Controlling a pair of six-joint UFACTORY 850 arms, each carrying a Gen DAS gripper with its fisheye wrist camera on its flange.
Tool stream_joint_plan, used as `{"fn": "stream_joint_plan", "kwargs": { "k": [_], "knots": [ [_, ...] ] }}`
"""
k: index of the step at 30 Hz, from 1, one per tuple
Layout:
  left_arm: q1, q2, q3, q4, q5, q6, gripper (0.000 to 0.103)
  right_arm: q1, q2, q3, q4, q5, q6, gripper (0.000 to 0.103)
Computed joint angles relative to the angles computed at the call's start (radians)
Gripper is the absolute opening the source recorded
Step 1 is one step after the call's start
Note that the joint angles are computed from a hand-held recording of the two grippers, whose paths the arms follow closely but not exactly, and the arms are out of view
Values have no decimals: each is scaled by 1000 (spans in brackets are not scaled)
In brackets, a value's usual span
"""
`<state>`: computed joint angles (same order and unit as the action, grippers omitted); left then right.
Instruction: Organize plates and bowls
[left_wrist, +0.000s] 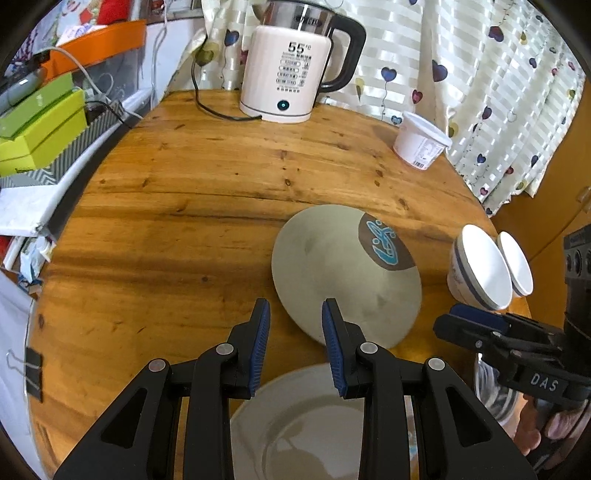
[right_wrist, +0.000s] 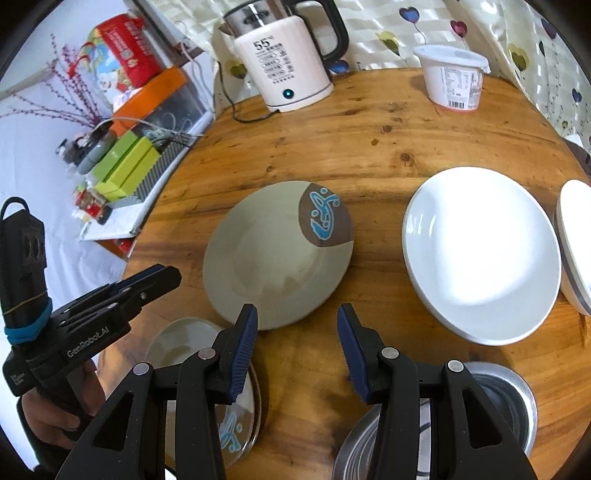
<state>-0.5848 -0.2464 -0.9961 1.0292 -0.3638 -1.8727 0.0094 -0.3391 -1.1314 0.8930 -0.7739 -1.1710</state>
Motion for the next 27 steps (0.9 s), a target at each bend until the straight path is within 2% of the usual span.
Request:
{"fn": "stream_joint_plan", "kwargs": {
  "k": [7, 18, 27],
  "knots": [
    [51, -43, -20, -70, 74, 73, 30, 19, -32, -26, -42, 25, 70, 45],
    [80, -90, -57, -176, 105, 202, 30, 46, -62, -48, -90, 52, 126, 45],
    [89, -99, -58, -144, 129, 190, 30, 62, -84, -65, -118, 70, 167, 45]
  ]
}}
